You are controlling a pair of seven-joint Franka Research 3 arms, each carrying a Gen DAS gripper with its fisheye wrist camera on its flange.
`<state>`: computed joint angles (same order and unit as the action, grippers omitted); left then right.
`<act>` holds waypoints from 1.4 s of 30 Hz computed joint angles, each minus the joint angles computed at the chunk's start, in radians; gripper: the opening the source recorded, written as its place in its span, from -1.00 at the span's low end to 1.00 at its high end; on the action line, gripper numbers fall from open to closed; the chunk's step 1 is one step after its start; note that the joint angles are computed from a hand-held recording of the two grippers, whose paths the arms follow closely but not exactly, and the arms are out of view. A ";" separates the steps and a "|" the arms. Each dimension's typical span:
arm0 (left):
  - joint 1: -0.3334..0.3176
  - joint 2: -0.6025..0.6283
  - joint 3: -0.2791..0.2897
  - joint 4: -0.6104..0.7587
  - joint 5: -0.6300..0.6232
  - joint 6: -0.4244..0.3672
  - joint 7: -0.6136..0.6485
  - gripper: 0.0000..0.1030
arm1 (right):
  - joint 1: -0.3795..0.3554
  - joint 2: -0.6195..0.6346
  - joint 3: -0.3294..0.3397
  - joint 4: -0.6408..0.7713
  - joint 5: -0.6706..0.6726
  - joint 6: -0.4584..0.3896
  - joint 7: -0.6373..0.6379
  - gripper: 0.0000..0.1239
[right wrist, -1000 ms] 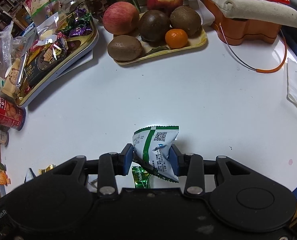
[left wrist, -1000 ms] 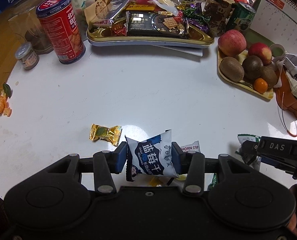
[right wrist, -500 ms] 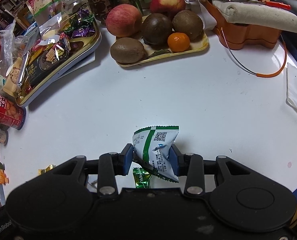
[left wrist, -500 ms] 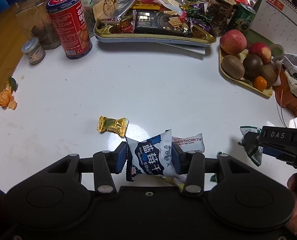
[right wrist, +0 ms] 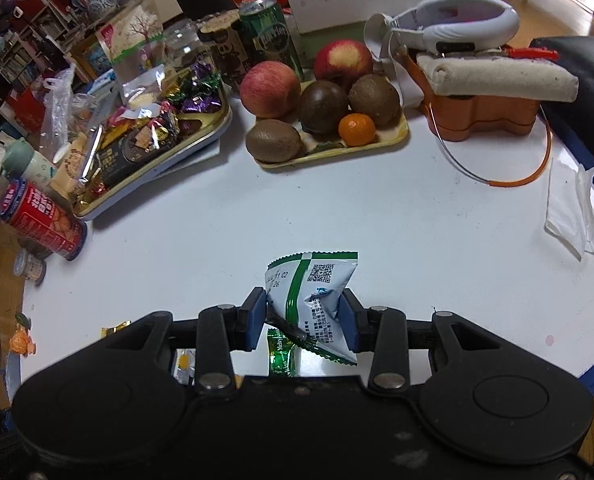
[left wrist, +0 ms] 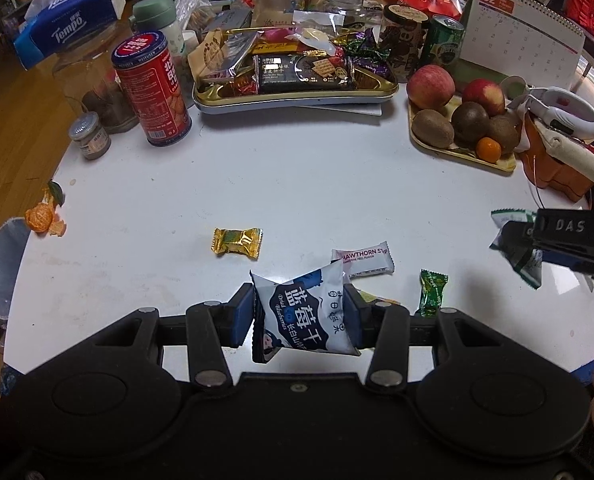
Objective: Organize snacks
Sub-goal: 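Carry both packets over the gold tray and open the left tool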
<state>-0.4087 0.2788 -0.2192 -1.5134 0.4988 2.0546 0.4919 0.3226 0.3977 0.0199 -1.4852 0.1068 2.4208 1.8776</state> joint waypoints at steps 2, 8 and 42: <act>-0.009 -0.032 -0.004 -0.052 0.015 0.006 -0.022 0.03 | -0.008 -0.067 0.012 -0.105 0.021 0.106 -0.037 -0.34; -0.001 -0.156 -0.038 -0.248 -0.014 0.093 -0.068 0.03 | -0.033 -0.283 0.068 -0.447 0.167 0.394 -0.227 -0.34; 0.016 -0.330 -0.102 -0.512 0.019 0.211 -0.335 0.09 | 0.212 -0.727 -0.018 -1.012 0.728 0.528 -0.844 -0.33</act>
<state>-0.3922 -0.0513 -0.3217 -2.0256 0.5174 2.2652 0.1573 0.5345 -0.3288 0.0015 -2.4975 0.8345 2.9486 1.0339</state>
